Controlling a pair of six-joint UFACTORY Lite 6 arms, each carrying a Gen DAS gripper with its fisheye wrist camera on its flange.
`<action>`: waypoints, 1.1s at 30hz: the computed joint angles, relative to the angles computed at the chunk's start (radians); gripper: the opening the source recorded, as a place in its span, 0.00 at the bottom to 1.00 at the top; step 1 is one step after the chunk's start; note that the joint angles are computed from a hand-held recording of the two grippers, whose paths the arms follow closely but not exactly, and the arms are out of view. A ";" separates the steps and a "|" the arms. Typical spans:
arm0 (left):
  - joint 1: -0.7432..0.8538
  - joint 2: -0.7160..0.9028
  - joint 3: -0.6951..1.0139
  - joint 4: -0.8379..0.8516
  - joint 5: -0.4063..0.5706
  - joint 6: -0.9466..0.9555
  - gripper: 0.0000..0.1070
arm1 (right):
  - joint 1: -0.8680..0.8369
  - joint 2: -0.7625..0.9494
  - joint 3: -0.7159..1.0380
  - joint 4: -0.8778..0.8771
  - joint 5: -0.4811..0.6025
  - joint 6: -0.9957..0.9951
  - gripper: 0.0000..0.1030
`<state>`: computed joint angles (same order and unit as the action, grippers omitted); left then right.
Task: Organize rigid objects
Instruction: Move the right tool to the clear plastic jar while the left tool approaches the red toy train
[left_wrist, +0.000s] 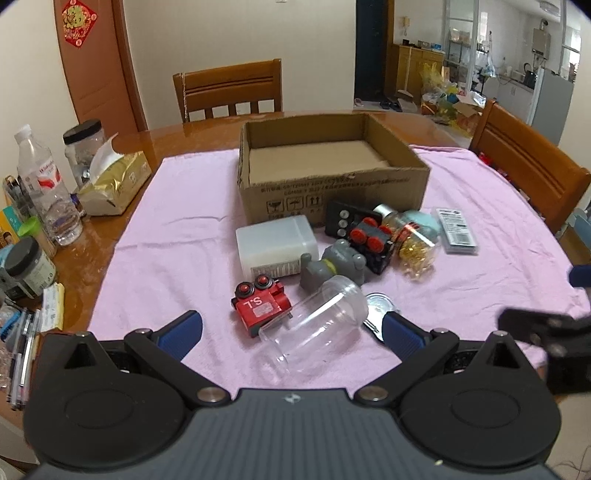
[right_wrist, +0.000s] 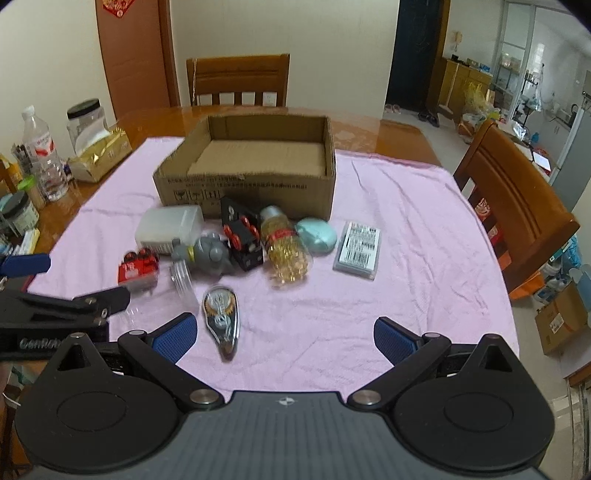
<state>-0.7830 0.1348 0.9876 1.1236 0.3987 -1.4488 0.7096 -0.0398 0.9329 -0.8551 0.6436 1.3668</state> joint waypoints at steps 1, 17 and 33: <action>0.013 0.032 0.014 0.019 -0.021 -0.019 0.96 | -0.003 0.006 -0.004 0.003 -0.006 -0.004 1.00; 0.062 0.190 0.051 0.039 -0.094 -0.023 0.96 | -0.072 0.063 -0.108 -0.050 -0.177 0.039 1.00; 0.301 -0.051 -0.073 -0.341 -0.181 0.506 0.96 | -0.072 0.362 0.117 -0.022 -0.493 -0.136 1.00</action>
